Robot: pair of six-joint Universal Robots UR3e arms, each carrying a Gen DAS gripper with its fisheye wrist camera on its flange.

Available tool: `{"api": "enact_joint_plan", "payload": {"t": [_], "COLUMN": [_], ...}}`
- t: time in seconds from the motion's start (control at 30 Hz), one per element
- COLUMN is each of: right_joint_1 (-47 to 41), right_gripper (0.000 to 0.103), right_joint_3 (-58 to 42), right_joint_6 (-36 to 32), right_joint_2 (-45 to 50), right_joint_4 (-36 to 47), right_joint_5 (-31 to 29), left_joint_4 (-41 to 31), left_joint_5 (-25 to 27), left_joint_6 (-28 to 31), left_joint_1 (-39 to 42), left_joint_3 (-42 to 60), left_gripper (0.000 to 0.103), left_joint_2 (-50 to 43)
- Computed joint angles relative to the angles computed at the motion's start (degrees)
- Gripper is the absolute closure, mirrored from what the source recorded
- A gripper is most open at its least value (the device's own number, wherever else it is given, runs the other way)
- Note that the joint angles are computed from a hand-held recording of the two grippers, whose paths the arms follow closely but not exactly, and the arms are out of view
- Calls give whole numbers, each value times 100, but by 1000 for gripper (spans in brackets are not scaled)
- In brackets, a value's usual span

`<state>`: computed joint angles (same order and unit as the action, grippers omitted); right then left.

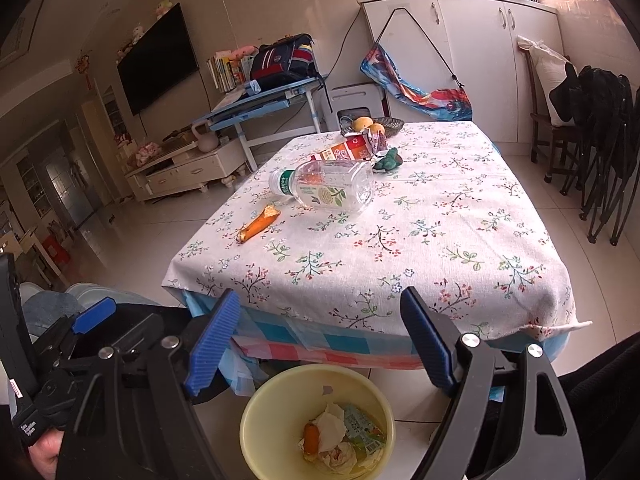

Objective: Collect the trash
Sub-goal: 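Move both tools back to the table toward the plastic bottle, then grasp the clear plastic bottle with the right gripper while the left grasps an orange peel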

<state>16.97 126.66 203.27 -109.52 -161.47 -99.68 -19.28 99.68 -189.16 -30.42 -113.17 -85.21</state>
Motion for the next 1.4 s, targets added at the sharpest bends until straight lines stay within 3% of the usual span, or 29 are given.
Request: {"api": "enact_joint_plan", "payload": {"t": [0.1, 0.5, 1.0, 1.07, 1.2, 1.4], "right_joint_1": [-134, -846, -1098, -1138, -1386, -1574], "right_gripper": [19, 19, 19, 21, 39, 45], "right_joint_3": [-480, -3039, -6519, -6524, -5926, -4394], "right_joint_6": [-493, -2669, -3682, -3710, -3532, -3106], "right_joint_2": [394, 2356, 4902, 4912, 4464, 3200], "right_joint_4": [130, 1441, 3490, 3568, 3593, 3366], "right_joint_5": [206, 646, 763, 815, 1246, 1395], "left_joint_4": [-7, -49, -181, -232, -430, -421], "left_joint_5": [-52, -384, -870, -969, -1189, -1262], "left_joint_6": [-27, -143, -294, -320, -392, -167], "left_joint_1": [55, 347, 795, 863, 1038, 1100], "left_joint_3": [-30, -130, 19, 93, 363, 1082], "left_gripper": [8, 7, 7, 7, 7, 7], "left_joint_2": [36, 92, -81, -140, -357, -1004]}}
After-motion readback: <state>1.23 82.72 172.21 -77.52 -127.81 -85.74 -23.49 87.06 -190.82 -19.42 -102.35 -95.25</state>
